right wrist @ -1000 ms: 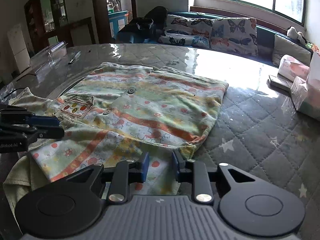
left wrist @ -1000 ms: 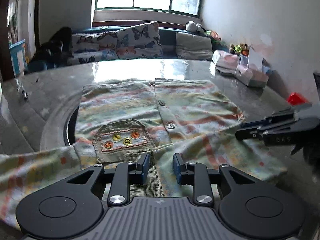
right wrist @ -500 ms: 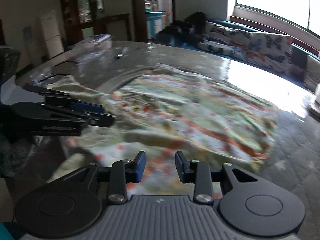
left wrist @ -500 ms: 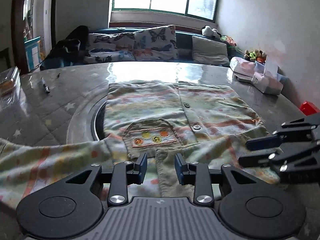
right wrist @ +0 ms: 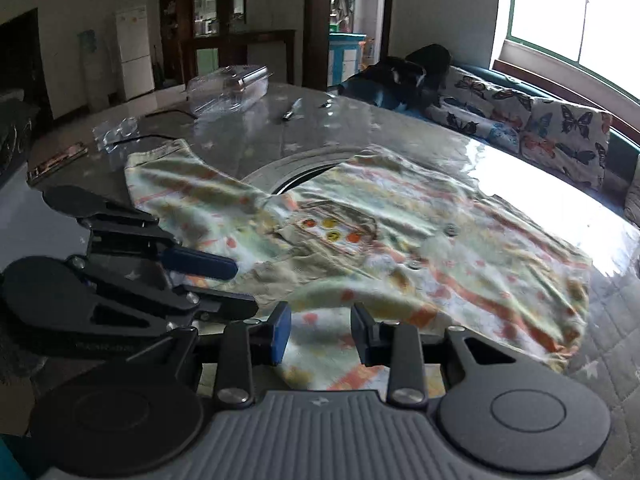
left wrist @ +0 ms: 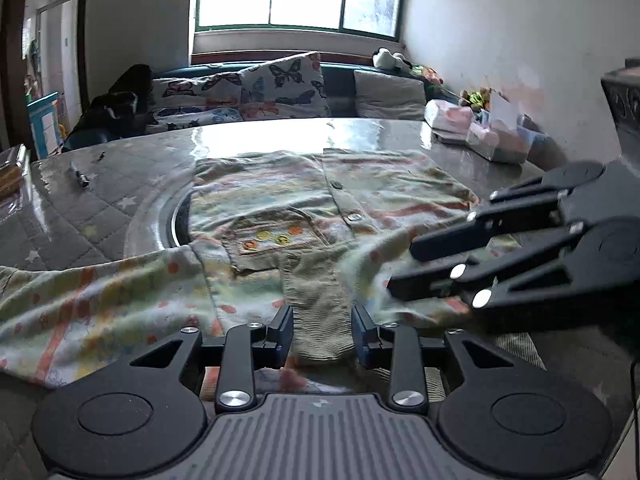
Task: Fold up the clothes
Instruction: 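Smooth the folded shirt with the right gripper while the left gripper holds the hem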
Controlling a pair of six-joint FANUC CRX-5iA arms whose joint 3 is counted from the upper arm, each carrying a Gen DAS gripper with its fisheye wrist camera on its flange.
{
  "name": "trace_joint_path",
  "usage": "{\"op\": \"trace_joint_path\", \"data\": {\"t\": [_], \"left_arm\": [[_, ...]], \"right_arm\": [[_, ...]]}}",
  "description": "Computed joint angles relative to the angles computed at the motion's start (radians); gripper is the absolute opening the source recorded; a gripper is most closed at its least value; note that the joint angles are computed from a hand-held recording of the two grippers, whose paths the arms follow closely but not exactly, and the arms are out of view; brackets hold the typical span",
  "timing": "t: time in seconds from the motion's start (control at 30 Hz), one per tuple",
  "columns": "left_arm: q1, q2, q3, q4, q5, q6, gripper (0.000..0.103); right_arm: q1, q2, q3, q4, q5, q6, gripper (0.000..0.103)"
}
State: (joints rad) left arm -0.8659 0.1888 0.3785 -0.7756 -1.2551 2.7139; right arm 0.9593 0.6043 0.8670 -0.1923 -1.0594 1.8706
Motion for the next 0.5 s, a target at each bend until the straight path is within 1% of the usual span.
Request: {"op": "trace_joint_path", "data": {"t": [0.07,0.13,0.23,0.33,0.5], "left_arm": [[-0.015,-0.012,-0.003,-0.031,-0.039,0.047,0.038],[-0.029,-0.024,-0.005,-0.065,-0.095,0.105,0.045],[-0.045,-0.040,-0.012,-0.111,-0.195,0.192,0.053],[-0.049,-0.055,-0.024,-0.145,-0.315,0.280,0.057],[-0.031,-0.102,-0.075,-0.170,-0.467,0.434,0.056]], "right_arm": [[0.009,0.011,0.008,0.009,-0.010,0.009,0.033],[0.021,0.005,-0.018,0.032,0.010,0.017,0.033],[0.022,0.002,-0.019,0.029,0.011,0.013,0.033],[0.023,0.005,-0.020,0.032,0.010,0.021,0.033],[0.025,0.011,-0.009,0.038,0.002,0.016,0.035]]}}
